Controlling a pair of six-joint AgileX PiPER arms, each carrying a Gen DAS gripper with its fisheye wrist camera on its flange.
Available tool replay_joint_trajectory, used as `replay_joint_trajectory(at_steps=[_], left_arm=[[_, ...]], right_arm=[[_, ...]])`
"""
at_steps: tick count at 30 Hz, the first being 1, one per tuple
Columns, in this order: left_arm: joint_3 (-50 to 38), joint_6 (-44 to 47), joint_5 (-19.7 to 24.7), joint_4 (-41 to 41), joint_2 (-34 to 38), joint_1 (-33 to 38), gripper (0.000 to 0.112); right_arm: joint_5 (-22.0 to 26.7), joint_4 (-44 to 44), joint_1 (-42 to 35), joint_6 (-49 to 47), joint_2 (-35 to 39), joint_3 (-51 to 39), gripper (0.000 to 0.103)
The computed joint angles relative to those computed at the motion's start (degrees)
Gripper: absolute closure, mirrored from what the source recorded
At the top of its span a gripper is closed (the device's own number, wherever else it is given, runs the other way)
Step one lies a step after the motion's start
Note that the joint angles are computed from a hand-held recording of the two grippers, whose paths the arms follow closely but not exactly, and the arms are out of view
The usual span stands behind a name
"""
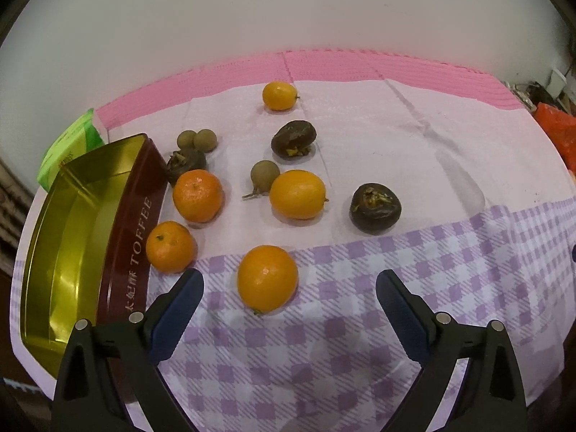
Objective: Organize fruits
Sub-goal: 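Reach the left gripper to the large mandarin and close on it, then carry the mandarin with the left gripper into the gold tin and release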
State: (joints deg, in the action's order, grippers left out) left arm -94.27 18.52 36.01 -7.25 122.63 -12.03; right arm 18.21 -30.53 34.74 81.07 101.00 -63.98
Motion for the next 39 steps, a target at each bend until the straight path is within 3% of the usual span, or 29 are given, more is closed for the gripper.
replay_joint_trajectory(at_steps=[6,8,12,16,17,18,23,29,39], left_arm=[[-5.69,1.29,6.43,-3.14,3.84,2.09,0.059],[-8.06,1.49,8.89,-3.94,5.43,2.77,0.059],[-7.65,1.69,7.83,-3.19,5.39,2.67,0.059],[-10.75,1.41,9.65,-3.41,7.27,2.82,0.059],[-11.45,0.82,9.95,-2.84,7.77,2.64,0.066],[-10.27,0.69,8.49,-2.45,7.16,2.49,0.075],[-5.11,0.67,5.43,-2.07,3.39,2.01,0.075],[0.81,2.23,5.83,-5.09,-4.28,2.72,0.075],[5.54,3.07,4.55,-4.83,-12.23,4.77,0.075]], right_arm=[[-1.95,4.71,-1.41,-3.26,-1.09,2.06,0.0],[-2.36,5.71,-1.72,-3.94,-1.33,2.5,0.0],[-2.68,6.59,-2.02,-4.6,-1.62,2.95,0.0],[-2.91,9.85,-2.52,-7.72,-1.24,2.75,0.0],[-3.05,10.3,-2.62,-8.03,-1.25,2.89,0.0],[-3.19,10.82,-2.8,-8.54,-1.23,2.96,0.0],[-3.17,9.63,-2.77,-7.37,-0.95,3.0,0.0],[-3.22,8.82,-2.54,-6.78,-0.25,2.78,0.0],[1.39,2.99,0.92,-2.71,3.3,-1.48,0.0]])
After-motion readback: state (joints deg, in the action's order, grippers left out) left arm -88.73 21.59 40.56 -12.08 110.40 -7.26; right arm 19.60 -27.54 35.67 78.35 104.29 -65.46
